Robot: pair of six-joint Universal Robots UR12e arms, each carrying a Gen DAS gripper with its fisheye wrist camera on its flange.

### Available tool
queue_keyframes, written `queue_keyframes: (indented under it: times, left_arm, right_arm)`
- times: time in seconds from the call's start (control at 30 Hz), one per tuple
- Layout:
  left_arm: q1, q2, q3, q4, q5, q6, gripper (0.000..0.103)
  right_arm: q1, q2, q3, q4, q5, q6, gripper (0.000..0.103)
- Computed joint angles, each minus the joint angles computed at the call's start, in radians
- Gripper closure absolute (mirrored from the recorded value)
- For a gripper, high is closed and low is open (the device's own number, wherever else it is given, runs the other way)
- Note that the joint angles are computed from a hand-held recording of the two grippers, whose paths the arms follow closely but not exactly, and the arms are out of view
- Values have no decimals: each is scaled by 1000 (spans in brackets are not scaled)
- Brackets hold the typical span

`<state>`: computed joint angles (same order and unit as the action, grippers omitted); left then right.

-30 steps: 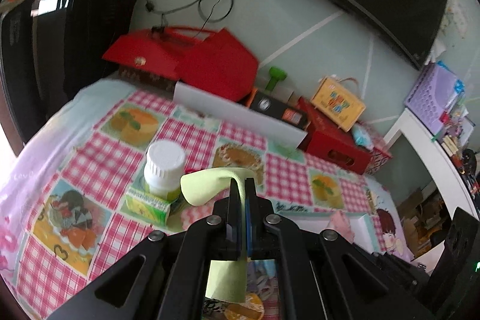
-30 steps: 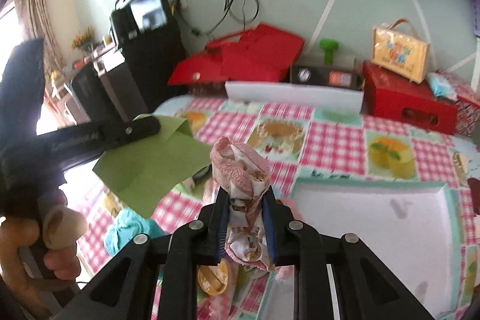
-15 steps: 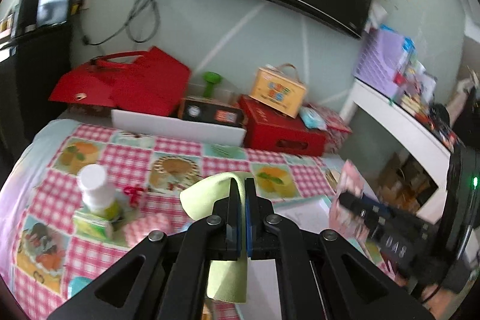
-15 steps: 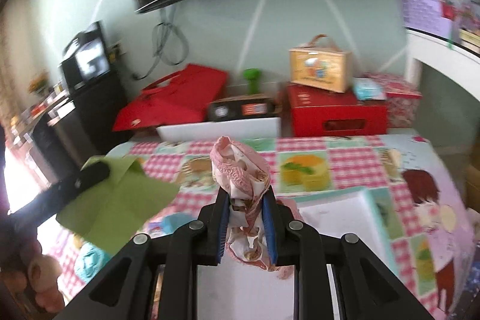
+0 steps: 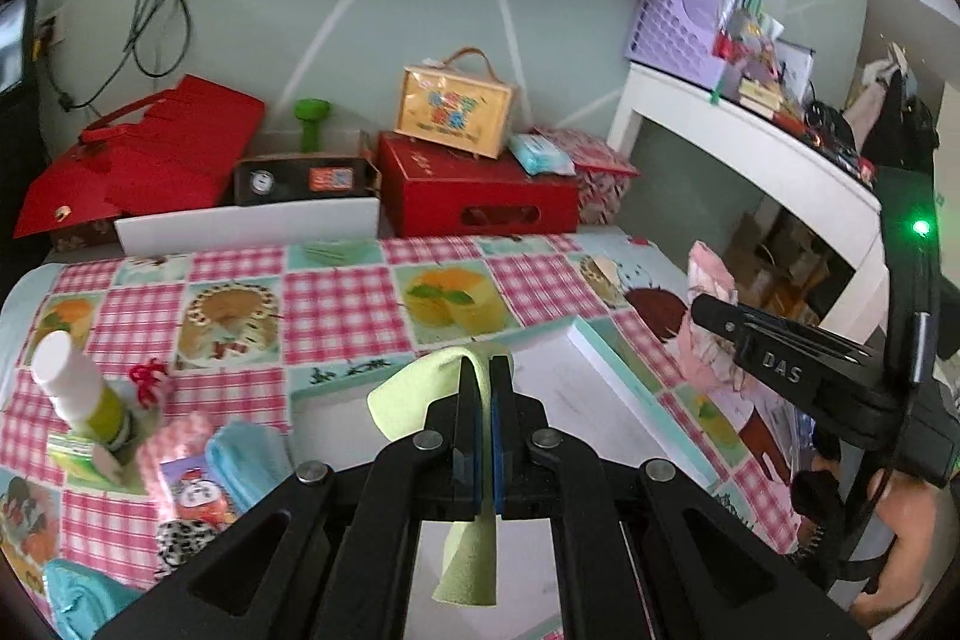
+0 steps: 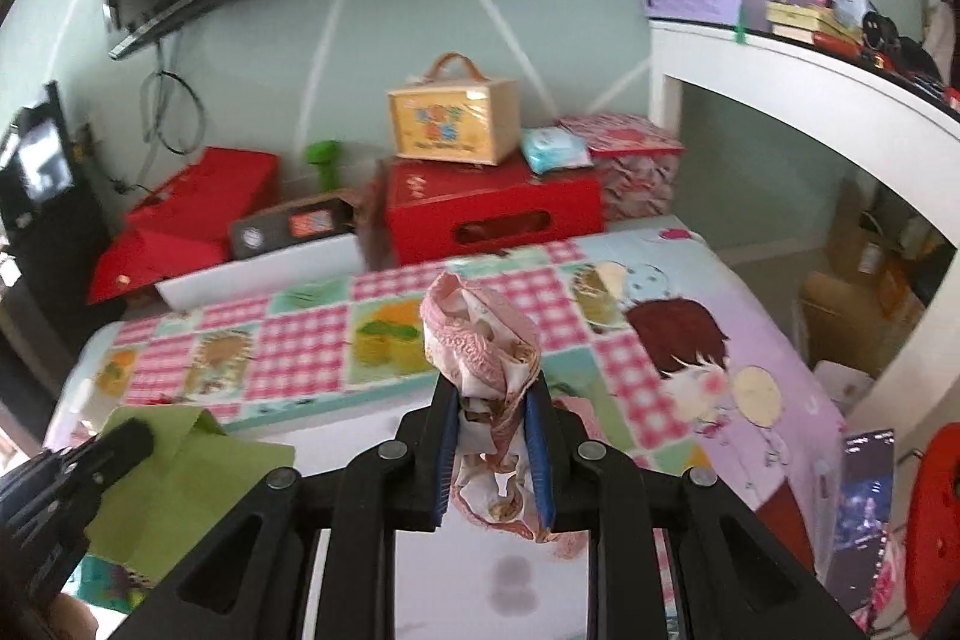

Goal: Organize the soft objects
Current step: 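Carry the green cloth into the white tray with the left tool while the right tool carries the scrunchie there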

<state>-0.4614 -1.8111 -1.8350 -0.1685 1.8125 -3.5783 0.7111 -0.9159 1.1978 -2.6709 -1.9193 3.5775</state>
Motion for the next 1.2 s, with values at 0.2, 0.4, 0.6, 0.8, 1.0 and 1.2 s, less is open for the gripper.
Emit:
queue_keyframes:
  times: [0.2, 0.4, 0.6, 0.8, 1.0, 1.2]
  left_arm:
    - [11, -30, 20, -51, -32, -35, 101]
    - [25, -50, 26, -80, -55, -73, 101]
    - [31, -76, 41, -120, -76, -78, 101]
    - [35, -98, 58, -199, -114, -81, 101]
    - [37, -112, 69, -267, -129, -92, 101]
    - [38, -119, 77, -313, -133, -102, 101]
  right_arm:
    - [-14, 26, -28, 91, 34, 37, 80]
    - [-13, 73, -94, 202, 42, 22, 80]
    - [-11, 100, -131, 250, 37, 15, 80]
    - [-16, 112, -148, 286, 60, 11, 80]
    - [-18, 124, -175, 365, 85, 12, 80]
    - [-23, 137, -197, 449, 116, 19, 79]
